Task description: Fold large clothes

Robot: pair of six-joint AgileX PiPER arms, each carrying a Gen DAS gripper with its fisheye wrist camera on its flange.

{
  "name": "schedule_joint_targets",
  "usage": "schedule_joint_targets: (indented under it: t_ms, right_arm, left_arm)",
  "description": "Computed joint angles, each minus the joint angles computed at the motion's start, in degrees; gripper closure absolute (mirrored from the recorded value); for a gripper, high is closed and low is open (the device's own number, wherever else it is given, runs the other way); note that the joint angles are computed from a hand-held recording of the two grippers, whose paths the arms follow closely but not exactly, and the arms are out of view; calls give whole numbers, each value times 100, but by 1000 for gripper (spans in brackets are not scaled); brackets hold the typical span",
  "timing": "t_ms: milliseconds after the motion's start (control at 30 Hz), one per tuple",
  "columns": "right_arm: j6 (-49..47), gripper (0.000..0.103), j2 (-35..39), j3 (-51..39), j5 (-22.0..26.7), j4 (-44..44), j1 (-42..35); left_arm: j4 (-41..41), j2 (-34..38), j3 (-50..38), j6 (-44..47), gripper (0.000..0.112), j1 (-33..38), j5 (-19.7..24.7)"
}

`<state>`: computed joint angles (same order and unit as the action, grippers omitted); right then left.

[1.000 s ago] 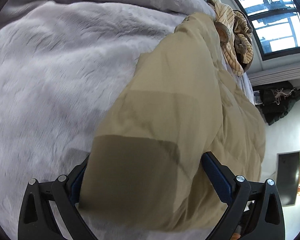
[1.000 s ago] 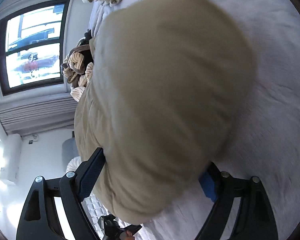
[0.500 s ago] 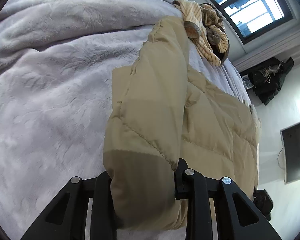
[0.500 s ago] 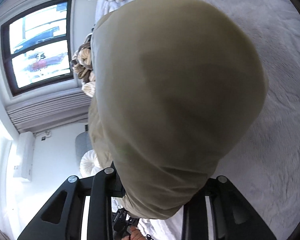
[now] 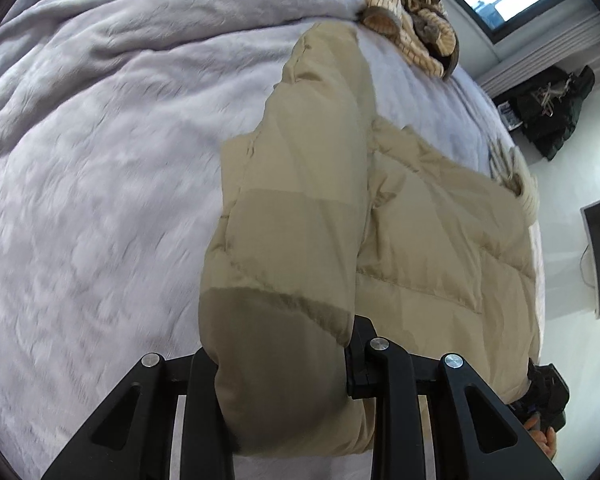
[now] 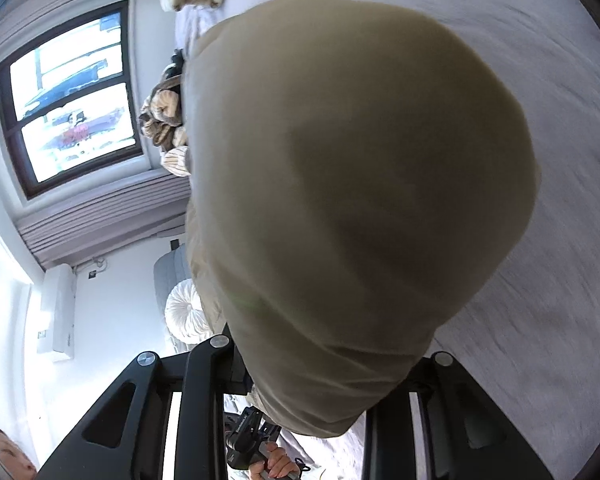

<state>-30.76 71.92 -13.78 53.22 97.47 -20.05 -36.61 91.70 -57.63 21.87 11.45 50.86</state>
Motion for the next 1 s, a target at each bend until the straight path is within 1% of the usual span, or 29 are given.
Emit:
schedule_joint_targets:
  t_ms: [67,167,200,267,333,367,400,467,533,600,667,733,800,833,867,900,967,1000]
  right_arm:
    - [35,71,42,46,-118,-78,40]
    - [34,65,350,-82,-322,-11,274]
    - [223,60,390,-214,-392,-169,329]
    - [660,58,323,-461,-393,-665,268]
    - [1237,55,255,-783,-518,-1172,429]
    - [1404,54,250,-883,-533,-1320,473]
    - [1664,53,388,-1171,-649,-1453,668]
    - [2296,50,310,-1496,-650,-2023,781]
    - [2759,41,304,-1777,-557,-2590,830]
    - [3042,38,256,-1898,-519,-2902,945]
    - [3333,37,170,-2057,-342,-3228,895]
    - [3646,37,85,-2204,-245,-3479,1000]
    - [3909,37,-16,-2368,-73,-3723,1020]
    - [3893,37,-122,-2405,6,-3702,1041]
    - [4106,37,-457,-2328,314,-3909,898]
    - [4195,37,-563,-2393,439,-4009,829]
    - [4513,37,-834,-2415,388,-4138,1201]
    - [4607,37,-934,-2449,463,-4239,1248]
  left_arm:
    - [125,-42,136,9,81,-34,-74]
    - [234,-36,164,-109,81,-86,-123]
    - [265,-4,111,-195,81,-148,-145]
    - [397,3,35,-326,80,-232,-143]
    - [545,38,-57,-501,77,-311,-148]
    - [576,51,-77,-525,75,-303,-132]
    - [620,61,-109,-581,73,-298,-103]
    - [714,78,-171,-676,66,-281,-65]
    - [766,57,-201,-692,66,-248,-21]
    - [776,75,-236,-663,65,-219,33]
    - [821,81,-256,-666,65,-218,73]
    - [852,79,-273,-690,64,-220,109]
    - [886,54,-293,-749,51,-224,142]
    - [895,20,-288,-760,51,-228,137]
    - [902,-3,-294,-751,51,-228,156]
    - [923,-15,-313,-751,51,-227,196]
    - [1018,-54,-348,-795,51,-226,235]
    - [1068,-76,-362,-818,51,-227,254]
